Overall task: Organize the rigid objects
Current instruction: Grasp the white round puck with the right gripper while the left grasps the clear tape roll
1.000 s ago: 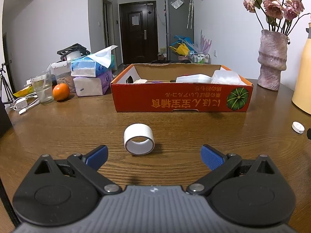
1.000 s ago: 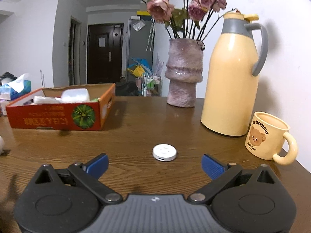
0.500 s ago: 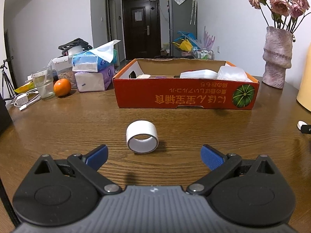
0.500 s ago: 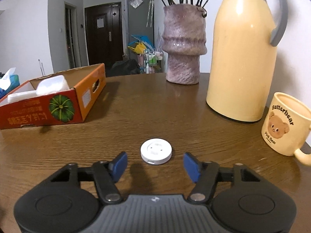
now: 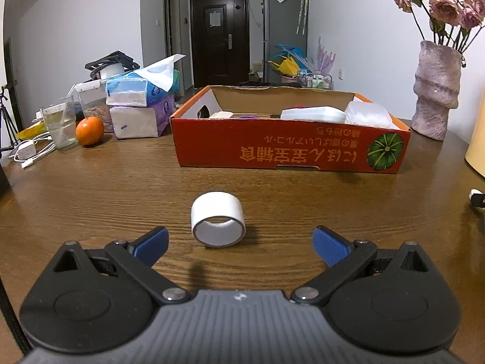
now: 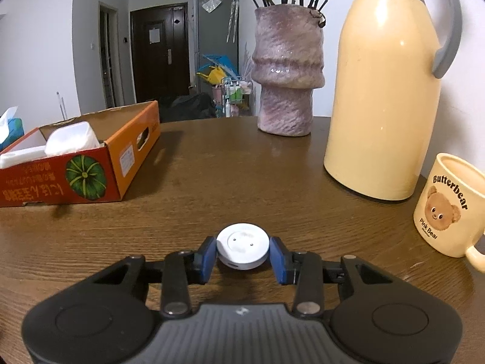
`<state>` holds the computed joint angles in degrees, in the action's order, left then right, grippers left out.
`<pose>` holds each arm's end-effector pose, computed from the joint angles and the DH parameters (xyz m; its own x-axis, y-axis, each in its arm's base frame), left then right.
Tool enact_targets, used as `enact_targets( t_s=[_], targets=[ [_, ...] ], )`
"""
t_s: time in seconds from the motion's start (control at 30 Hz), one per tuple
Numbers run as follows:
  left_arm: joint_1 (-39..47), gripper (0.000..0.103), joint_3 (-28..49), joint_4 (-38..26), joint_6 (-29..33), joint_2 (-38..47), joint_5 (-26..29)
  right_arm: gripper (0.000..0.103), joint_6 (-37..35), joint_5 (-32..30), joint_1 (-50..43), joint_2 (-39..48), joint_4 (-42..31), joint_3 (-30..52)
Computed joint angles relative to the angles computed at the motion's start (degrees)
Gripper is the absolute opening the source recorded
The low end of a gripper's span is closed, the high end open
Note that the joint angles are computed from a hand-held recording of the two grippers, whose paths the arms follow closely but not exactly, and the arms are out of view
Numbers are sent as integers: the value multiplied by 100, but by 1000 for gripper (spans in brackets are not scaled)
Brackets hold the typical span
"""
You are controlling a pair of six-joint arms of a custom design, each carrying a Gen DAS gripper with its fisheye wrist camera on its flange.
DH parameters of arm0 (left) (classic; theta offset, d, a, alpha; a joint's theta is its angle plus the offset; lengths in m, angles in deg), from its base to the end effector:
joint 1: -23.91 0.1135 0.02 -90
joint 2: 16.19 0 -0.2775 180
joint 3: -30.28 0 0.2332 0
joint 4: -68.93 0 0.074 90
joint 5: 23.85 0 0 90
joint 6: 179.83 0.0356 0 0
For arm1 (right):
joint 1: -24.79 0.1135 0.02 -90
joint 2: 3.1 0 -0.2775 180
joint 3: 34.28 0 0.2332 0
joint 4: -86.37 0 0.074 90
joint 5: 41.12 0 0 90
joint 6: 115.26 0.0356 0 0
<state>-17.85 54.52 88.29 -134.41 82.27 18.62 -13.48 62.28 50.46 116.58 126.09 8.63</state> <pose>0.1523 -0.1007 0.0834 -0.5278 -0.1641 -0.8334 -0.3334 0.9424 0.0256 0.2717 0.1214 0.0621 -0.5836 -0.0602 -0.8098 -0.1385 0.9900 0.0262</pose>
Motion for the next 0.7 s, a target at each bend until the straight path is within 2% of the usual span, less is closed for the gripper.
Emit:
enact_targets(
  t_s=[0.27,0.37,0.43,0.57,0.7],
  targets=[
    [256,100,51,255,253,184,49,38,-43,121,82,-7,243,-126],
    [307,90,94,371,422,260,50,38,-53,164,112,-13,284,-160],
    [392,77,97,467,531,283,167,38,-44,188,130,-16,313,-189],
    [516,64,90,522,566,294,316,38,-34,224,155,-19,337,-202],
    [580,44,88,543,629,304,417,38,-30,234,168,-25,347,-219]
  ],
)
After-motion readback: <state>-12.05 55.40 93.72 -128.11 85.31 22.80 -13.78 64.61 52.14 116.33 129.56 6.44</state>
